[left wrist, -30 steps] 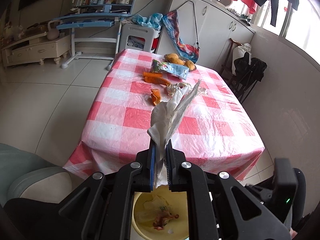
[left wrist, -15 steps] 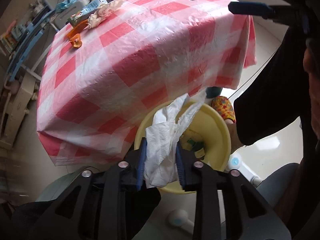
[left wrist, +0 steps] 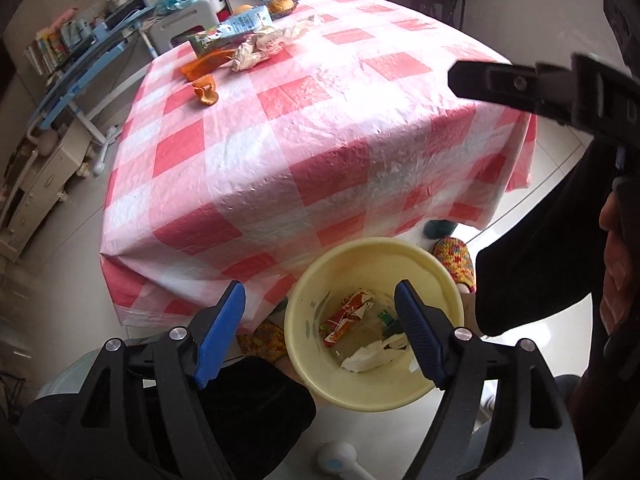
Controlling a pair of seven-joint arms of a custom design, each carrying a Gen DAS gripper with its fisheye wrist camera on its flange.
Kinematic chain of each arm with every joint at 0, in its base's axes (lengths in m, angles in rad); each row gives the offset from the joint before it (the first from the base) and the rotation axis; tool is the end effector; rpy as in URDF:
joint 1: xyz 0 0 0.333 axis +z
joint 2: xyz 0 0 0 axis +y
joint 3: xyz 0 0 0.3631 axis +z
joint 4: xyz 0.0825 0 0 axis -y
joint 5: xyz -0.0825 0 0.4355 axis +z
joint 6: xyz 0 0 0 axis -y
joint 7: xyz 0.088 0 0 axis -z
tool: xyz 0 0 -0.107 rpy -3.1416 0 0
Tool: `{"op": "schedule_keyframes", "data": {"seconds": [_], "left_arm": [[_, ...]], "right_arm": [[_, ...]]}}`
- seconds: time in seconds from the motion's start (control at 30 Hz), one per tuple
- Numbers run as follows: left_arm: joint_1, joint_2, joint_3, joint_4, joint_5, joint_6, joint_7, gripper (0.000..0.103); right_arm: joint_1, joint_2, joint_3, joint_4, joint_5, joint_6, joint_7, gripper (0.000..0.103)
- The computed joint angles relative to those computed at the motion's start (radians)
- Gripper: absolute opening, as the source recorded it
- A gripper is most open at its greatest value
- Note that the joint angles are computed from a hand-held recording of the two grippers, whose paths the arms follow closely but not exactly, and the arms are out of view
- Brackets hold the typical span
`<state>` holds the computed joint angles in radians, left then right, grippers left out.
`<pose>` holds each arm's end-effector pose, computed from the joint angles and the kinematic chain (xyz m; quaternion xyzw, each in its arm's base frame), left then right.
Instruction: Collect trash
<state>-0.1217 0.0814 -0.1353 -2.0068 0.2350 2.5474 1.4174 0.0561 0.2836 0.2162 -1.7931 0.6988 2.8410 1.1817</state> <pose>0.6352 -0.1680 0.4878 -0.5897 0.7709 -0.1454 0.1919 0.7183 0.1491 0.4948 -0.6524 0.6295 -0.0981 0.4103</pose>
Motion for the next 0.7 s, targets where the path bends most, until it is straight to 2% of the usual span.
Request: {"op": "schedule_keyframes", "data": {"seconds": [0.07, 0.13, 0.23, 0.37, 0.53, 0.7], "left_arm": [[0.007, -0.015, 0.009, -0.016, 0.0, 0.065, -0.048, 0.074], [0.018, -0.035, 0.019, -0.038, 0.013, 0.143, -0.121, 0.081], [0.037, -0.052, 0.035, -0.055, 0.115, 0.216, -0.311, 0.087], [0.07, -0.057, 0.04, -0.058, 0.096, 0.233, -0.43, 0.089], [0.09, -0.058, 0.039, -0.067, 0.078, 0.25, -0.479, 0.089], [0.088, -0.051, 0.038, -0.06, 0.153, 0.249, -0.53, 0.089]], "right_arm": [[-0.001, -0.001, 0.001, -0.002, 0.003, 0.008, -0.002, 0.086], [-0.002, -0.004, 0.003, -0.007, 0.007, 0.019, -0.003, 0.087], [-0.001, -0.005, 0.003, -0.008, 0.003, 0.035, 0.003, 0.087], [0.0, -0.004, 0.002, -0.009, -0.015, 0.044, 0.019, 0.089], [0.0, -0.001, 0.005, -0.008, -0.041, 0.044, 0.03, 0.089], [-0.004, -0.001, 0.01, -0.01, -0.053, 0.048, 0.036, 0.089]]}}
